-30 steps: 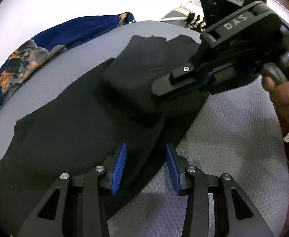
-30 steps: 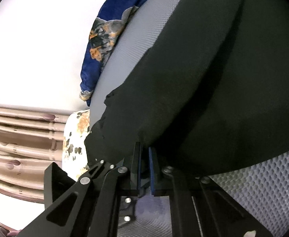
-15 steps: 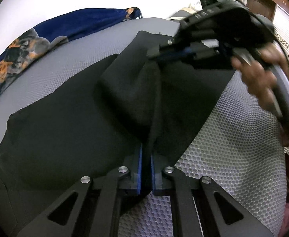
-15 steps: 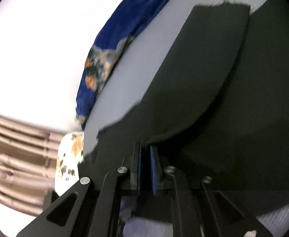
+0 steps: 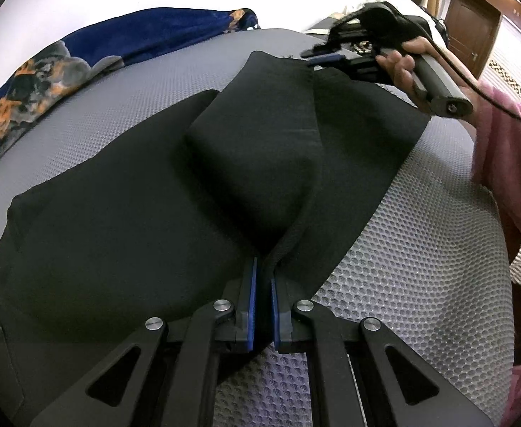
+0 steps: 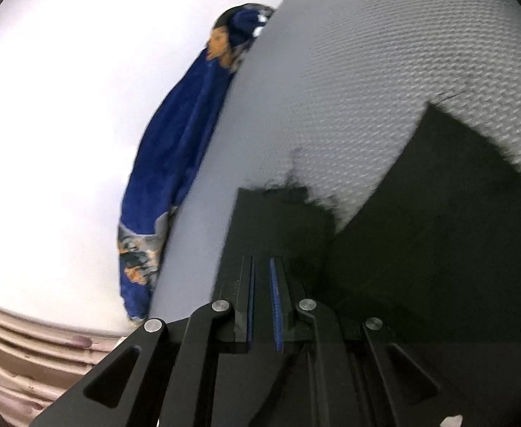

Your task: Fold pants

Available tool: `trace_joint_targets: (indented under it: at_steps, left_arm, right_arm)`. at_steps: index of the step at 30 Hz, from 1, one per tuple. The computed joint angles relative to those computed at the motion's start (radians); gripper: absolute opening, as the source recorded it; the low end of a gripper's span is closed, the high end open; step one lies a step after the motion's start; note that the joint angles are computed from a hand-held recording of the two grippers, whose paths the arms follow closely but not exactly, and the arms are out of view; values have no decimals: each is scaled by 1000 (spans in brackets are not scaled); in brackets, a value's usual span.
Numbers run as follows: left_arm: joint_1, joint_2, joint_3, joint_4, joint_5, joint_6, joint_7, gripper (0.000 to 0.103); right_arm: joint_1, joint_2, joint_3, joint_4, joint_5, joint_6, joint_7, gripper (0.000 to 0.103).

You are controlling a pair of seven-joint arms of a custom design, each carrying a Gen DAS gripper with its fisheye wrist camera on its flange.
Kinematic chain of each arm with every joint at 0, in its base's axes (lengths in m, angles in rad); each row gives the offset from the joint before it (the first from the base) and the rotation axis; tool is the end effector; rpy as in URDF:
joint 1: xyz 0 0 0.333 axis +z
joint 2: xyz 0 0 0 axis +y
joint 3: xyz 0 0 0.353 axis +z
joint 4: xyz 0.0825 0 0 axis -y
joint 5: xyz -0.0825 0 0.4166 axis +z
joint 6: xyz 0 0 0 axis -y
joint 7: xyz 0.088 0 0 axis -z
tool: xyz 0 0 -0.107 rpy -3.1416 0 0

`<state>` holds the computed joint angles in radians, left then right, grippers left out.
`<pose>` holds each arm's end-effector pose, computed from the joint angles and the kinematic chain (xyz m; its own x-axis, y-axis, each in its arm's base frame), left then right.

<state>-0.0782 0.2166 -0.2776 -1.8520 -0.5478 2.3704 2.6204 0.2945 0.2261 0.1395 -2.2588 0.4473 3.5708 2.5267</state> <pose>0.6371 -0.2304 0.4646 -0.8763 -0.4735 0.0887 -0.4426 0.7188 -0.5361 0.5732 0.2016 0.3990 -0.3993 -0.3735 -0.8373 -0.3577 0.9043 -0.2329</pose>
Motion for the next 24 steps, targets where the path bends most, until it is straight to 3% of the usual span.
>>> trace_joint_targets:
  at_steps: [2, 4, 9, 13, 16, 20, 22, 24]
  left_arm:
    - [0, 2, 0, 3, 1, -2, -2, 7]
    - [1, 8, 0, 9, 2, -9, -6, 7]
    - [1, 11, -1, 14, 10, -13, -11, 7]
    - [-1, 11, -1, 14, 20, -10, -26, 7]
    - [-3, 10, -2, 12, 27, -3, -35, 7]
    - [-3, 8, -3, 7, 26, 1, -39, 7]
    - [-3, 9, -3, 9, 26, -2, -41, 7]
    - [-3, 8, -3, 7, 26, 0, -40, 7]
  right_arm:
    - [47, -13, -29, -9, 79, -17, -57, 20]
    - [131, -33, -85, -12, 228, -71, -186, 21]
    - [51, -15, -7, -38, 118, 1, -97, 21]
    - [-7, 22, 16, -21, 16, 41, -4, 20]
    - [32, 29, -23, 1, 77, 39, -64, 21]
    - [56, 12, -47, 9, 136, 19, -144, 13]
    - [100, -1, -78, 17, 226, 6, -233, 13]
    - [55, -9, -44, 3, 160, 18, -198, 13]
